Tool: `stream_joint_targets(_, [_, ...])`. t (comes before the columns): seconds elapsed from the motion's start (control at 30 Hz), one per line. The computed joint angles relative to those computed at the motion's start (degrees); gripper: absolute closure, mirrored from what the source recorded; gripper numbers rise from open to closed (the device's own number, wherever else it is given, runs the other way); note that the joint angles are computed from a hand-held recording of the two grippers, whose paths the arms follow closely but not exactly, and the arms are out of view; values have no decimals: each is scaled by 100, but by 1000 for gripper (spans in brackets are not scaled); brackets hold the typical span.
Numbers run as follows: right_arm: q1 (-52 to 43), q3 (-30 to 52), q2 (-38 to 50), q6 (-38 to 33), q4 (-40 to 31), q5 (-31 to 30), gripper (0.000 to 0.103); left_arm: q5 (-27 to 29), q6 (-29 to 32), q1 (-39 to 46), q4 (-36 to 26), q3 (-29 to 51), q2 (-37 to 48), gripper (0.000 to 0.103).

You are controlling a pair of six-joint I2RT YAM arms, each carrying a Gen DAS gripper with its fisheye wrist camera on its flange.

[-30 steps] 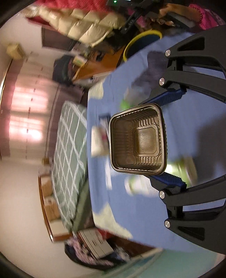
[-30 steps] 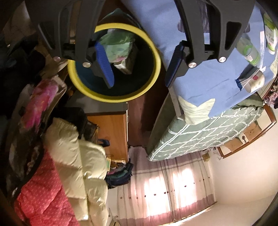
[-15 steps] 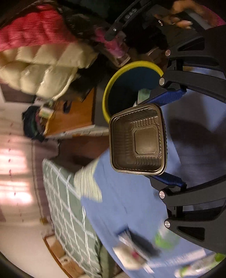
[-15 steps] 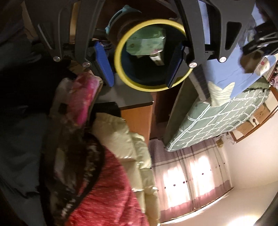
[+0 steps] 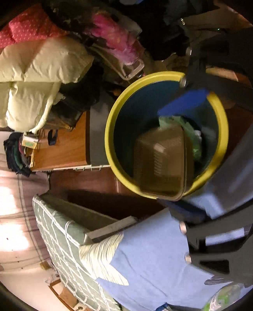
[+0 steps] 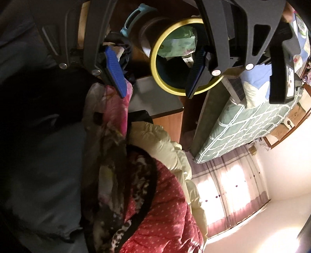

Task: Collect trash
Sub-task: 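Grasp the brown plastic tray with the left tool and drop it into the bin, then move both tools back over the table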

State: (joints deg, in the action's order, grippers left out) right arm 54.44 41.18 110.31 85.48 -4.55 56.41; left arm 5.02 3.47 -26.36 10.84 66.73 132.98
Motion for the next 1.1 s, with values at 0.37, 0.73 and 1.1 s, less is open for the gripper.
stream_joint_targets(0.37, [75, 703, 573, -744, 431, -349, 41, 421, 322, 1249, 1807, -2792, -2115, 9])
stream_joint_targets(0.73, [462, 3291, 2041, -2383, 238, -1020, 41, 2485, 1329, 5135, 2205, -3883, -3372, 8])
stream_joint_targets(1.1, [686, 7474, 4143, -4027, -1188, -2061, 41, 2869, 1419, 7918, 2365, -2299, -1914, 5])
